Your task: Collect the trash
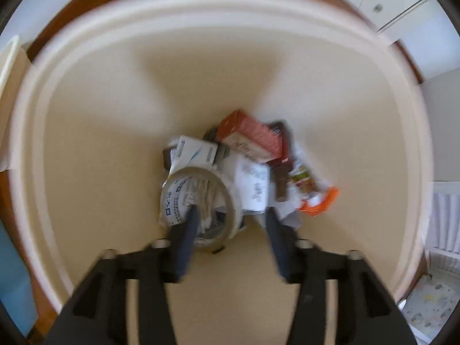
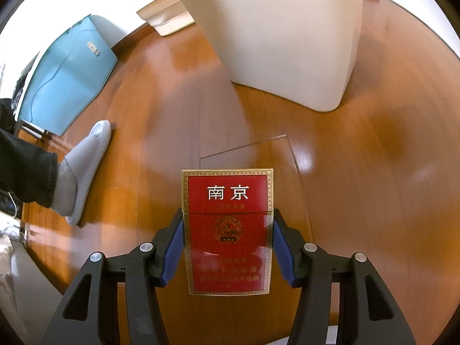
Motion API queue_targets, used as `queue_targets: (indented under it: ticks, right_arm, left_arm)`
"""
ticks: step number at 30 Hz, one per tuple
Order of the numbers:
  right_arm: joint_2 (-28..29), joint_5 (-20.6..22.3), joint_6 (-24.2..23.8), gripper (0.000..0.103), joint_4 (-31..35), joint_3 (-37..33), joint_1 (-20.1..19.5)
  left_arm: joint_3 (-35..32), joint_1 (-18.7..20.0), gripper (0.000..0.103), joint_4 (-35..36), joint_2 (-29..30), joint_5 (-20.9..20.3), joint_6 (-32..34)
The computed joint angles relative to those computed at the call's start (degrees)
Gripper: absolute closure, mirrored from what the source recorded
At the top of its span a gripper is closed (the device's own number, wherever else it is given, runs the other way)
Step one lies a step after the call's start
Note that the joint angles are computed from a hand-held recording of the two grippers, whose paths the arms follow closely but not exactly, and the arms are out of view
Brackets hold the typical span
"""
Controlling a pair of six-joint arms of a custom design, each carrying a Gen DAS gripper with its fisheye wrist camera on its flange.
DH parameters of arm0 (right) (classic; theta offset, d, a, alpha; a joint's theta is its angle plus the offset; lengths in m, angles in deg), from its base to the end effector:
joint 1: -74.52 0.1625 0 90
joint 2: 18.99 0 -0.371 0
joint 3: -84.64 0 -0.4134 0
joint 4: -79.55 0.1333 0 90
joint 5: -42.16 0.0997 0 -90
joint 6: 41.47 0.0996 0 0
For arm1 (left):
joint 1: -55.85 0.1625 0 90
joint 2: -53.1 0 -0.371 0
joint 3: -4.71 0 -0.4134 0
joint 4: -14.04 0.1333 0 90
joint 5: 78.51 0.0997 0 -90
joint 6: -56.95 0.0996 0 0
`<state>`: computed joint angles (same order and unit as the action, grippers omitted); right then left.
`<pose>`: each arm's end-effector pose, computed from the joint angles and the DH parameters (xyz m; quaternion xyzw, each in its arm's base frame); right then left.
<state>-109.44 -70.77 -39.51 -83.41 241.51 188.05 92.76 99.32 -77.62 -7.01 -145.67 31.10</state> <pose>0.1952 -0.2116 0.0748 0.1720 -0.9633 0.0983 0.1812 -0.3163 -0.5368 0.1640 0.2156 0.9310 0.0660 0.2872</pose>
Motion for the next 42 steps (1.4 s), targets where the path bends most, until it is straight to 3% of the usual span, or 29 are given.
queue_targets:
  ticks: [3,5,7,9,10,12,15,17,20,24,29,31,32,34,38,42]
  right_arm:
    - [-5.65,-0.68,0.97,0.045,4.95,-0.84,2.23]
    - [-11.16,-0.87,1.63,0.045,10.07,-2.52,4.38]
    - [-16.72,-0.39,2.53,0.045,15.48,-6.05,7.23]
    - [-18.76,-0.14,3.35,0.045,18.97,-9.96,9.54]
    - [-18.58,-0.43,4.07,0.045,21.05,-13.10,10.93]
    - [-14.45,-2.16,5.77,0.045,26.20,-22.27,13.11]
    - [-4.38,-3.75,5.60,0.045,32.10,-35.32,11.82]
    - [3.10,-5.19,3.97,0.045,36.59,-43.44,9.96]
    - [16.92,-5.82,6.53,0.045,48.99,-57.64,4.69]
    - [31.84,-10.12,14.59,0.045,65.13,-70.41,0.28]
    - [37.16,-10.36,23.10,0.041,69.02,-71.68,-3.13]
    - [37.78,-11.33,25.91,0.015,70.00,-71.20,-3.18]
    - [37.72,-12.39,26.56,0.011,69.88,-70.75,-2.80]
    - [37.37,-14.54,27.70,0.000,69.85,-70.25,-1.54]
    - [31.48,-14.46,29.42,0.000,65.05,-66.43,3.16]
    - [22.27,-14.70,35.33,0.000,60.74,-61.35,11.03]
  left_arm:
    - [3.96,-3.07,0.052,-0.49,-7.59,-2.33,2.95]
    - [4.04,-5.32,0.050,4.14,-12.08,-2.01,3.89]
    - [2.47,-6.82,0.037,12.19,-15.40,-2.98,3.15]
    - [1.20,-8.44,0.007,18.54,-19.38,-4.90,1.37]
    - [0.31,-9.29,0.001,21.22,-21.74,-5.31,-0.01]
    - [0.23,-10.68,0.000,23.40,-26.13,-6.80,-5.44]
    - [4.99,-10.84,0.000,19.01,-33.51,-10.76,-15.82]
    - [7.51,-10.65,0.000,15.22,-36.06,-11.67,-19.19]
    - [10.24,-10.78,0.000,13.41,-36.86,-13.68,-18.33]
    - [10.68,-11.45,0.000,16.03,-35.52,-10.35,-16.04]
    - [9.57,-12.16,0.000,17.94,-35.41,-8.03,-15.24]
    - [9.34,-12.70,0.000,18.68,-35.69,-5.95,-14.60]
    - [9.02,-13.24,0.000,19.37,-35.76,-4.51,-14.53]
    - [8.21,-14.23,0.000,20.74,-35.71,-2.42,-14.88]
    - [7.12,-17.49,0.000,21.23,-36.34,2.42,-14.21]
    - [8.00,-23.10,0.000,20.86,-38.17,9.36,-14.20]
